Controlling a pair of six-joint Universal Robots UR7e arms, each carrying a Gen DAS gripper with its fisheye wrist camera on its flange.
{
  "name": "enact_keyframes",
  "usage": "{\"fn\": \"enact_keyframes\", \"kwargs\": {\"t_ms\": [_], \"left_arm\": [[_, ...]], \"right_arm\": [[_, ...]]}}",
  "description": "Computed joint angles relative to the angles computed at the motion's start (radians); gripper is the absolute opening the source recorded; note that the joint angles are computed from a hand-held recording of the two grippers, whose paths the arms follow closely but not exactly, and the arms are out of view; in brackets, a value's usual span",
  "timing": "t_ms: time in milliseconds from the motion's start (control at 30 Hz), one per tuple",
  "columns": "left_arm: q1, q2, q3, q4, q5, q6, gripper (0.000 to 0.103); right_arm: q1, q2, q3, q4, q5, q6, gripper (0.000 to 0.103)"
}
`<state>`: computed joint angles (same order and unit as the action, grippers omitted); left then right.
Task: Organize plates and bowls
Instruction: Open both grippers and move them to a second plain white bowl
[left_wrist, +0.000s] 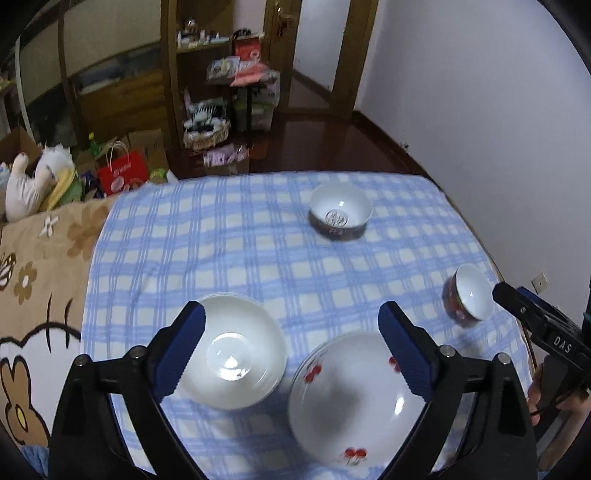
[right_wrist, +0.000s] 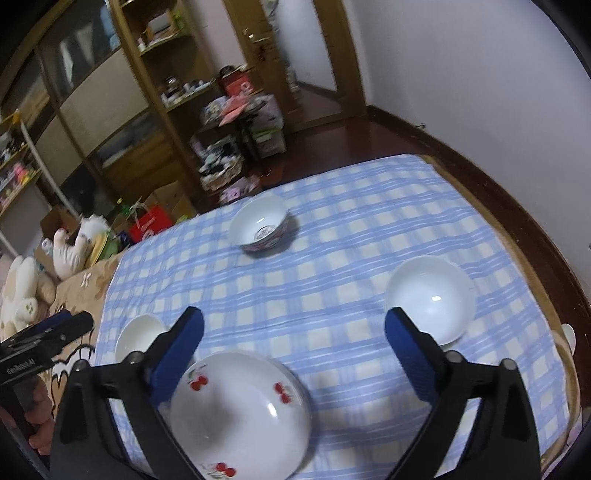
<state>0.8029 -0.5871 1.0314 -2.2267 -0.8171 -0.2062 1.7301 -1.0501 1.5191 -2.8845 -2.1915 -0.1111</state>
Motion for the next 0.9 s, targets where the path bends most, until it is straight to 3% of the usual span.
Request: {"fn": "enact_keyframes", "kwargs": {"t_ms": [267, 433, 700, 900], "left_arm": [[-0.016, 0.110, -0.154, 0.077, -0.026, 0.056, 0.094], [-0.022, 0.215, -0.319, 0.209, -0.019, 0.085, 0.094], [-0.012, 0.352, -0.511, 0.243, -0.132, 0.113, 0.094], [-0.015, 0.495, -0.728, 0.326, -0.168, 0.146, 0.094]], "right_arm": [[-0.042, -0.055, 0.037, -0.060, 0.019, -0.037, 0.103], [-0.074, -0.081, 0.060, -0.110, 0.019, -0.055, 0.103], [-0.120, -0.090, 0.073, -0.147, 0.020, -0.062, 0.103], [-0.164, -0.107, 0.092, -0.151, 0.052, -0.025, 0.103]]}}
